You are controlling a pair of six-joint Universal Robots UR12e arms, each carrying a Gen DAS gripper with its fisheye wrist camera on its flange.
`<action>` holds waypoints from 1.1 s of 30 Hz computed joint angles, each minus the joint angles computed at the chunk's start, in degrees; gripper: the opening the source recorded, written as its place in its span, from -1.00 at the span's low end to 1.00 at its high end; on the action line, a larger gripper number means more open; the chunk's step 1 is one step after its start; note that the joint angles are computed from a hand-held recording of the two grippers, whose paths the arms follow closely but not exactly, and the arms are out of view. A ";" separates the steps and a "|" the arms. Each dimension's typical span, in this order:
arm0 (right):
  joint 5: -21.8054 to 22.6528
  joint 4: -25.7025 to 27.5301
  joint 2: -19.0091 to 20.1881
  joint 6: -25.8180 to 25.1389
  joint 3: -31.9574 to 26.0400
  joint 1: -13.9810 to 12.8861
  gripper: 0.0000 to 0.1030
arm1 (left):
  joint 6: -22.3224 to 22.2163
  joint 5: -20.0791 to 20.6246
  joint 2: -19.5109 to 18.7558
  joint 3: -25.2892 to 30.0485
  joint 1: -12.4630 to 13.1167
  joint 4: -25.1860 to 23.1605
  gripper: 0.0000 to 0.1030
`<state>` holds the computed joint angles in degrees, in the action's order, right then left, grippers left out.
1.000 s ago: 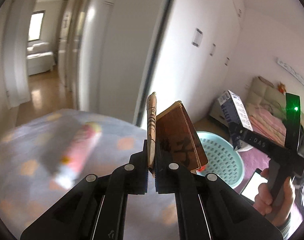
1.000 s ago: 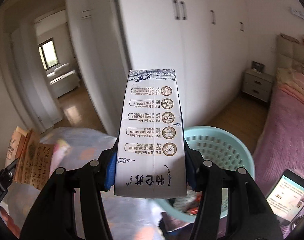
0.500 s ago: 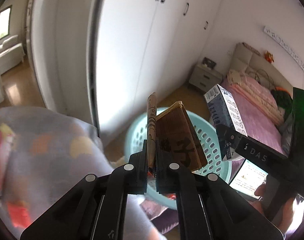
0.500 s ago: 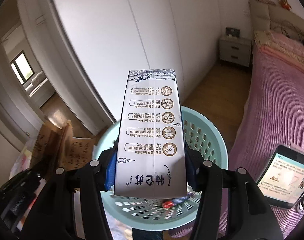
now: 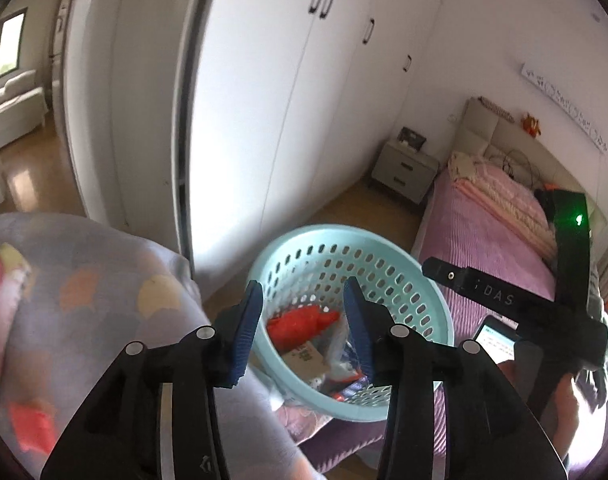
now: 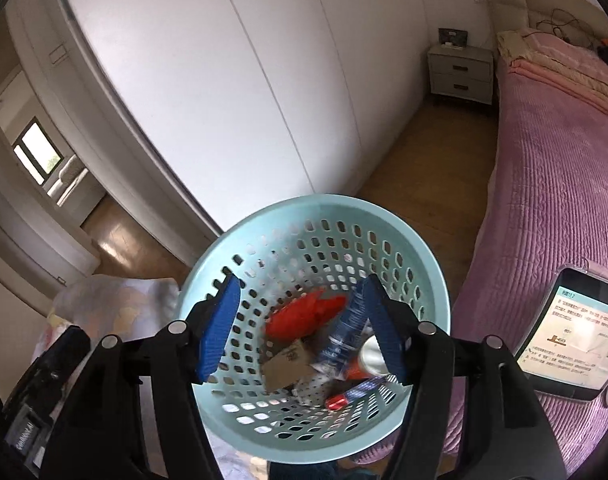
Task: Collect trash
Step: 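Carry the packet and carton over the teal basket and open both tools, then grasp the pink-white bottle with the left tool while the right tool grasps the red pouch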
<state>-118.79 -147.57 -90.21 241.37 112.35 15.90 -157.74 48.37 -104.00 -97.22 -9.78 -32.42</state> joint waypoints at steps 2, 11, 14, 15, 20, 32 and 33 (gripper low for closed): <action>-0.64 -0.16 0.23 -1.45 -0.58 0.32 0.17 | -1.25 -0.87 0.33 -0.07 0.54 0.69 -0.21; -4.22 -3.73 3.77 -9.87 -6.27 5.12 0.17 | -7.85 -5.12 2.36 -1.70 5.92 6.28 -0.21; -2.75 -6.74 5.58 -14.50 -8.15 6.26 0.17 | -8.75 -5.03 2.68 -1.93 8.27 7.28 -0.15; -2.23 -7.46 6.31 -15.77 -8.88 6.63 0.17 | -9.63 -4.40 2.72 -2.01 9.21 7.97 -0.08; 1.04 -9.91 10.32 -21.32 -12.65 8.35 0.17 | -12.39 -2.71 2.20 -1.61 13.01 8.62 0.15; 9.33 -12.41 17.37 -31.68 -17.94 11.07 0.17 | -5.83 3.13 -2.87 3.14 15.25 -1.52 0.37; 9.60 -12.41 17.84 -32.24 -18.23 11.31 0.17 | -5.42 3.58 -3.20 3.32 14.99 -1.61 0.37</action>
<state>-109.19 -159.98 -72.37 209.14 94.12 27.22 -163.16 51.95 -107.20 -93.90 5.21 -34.03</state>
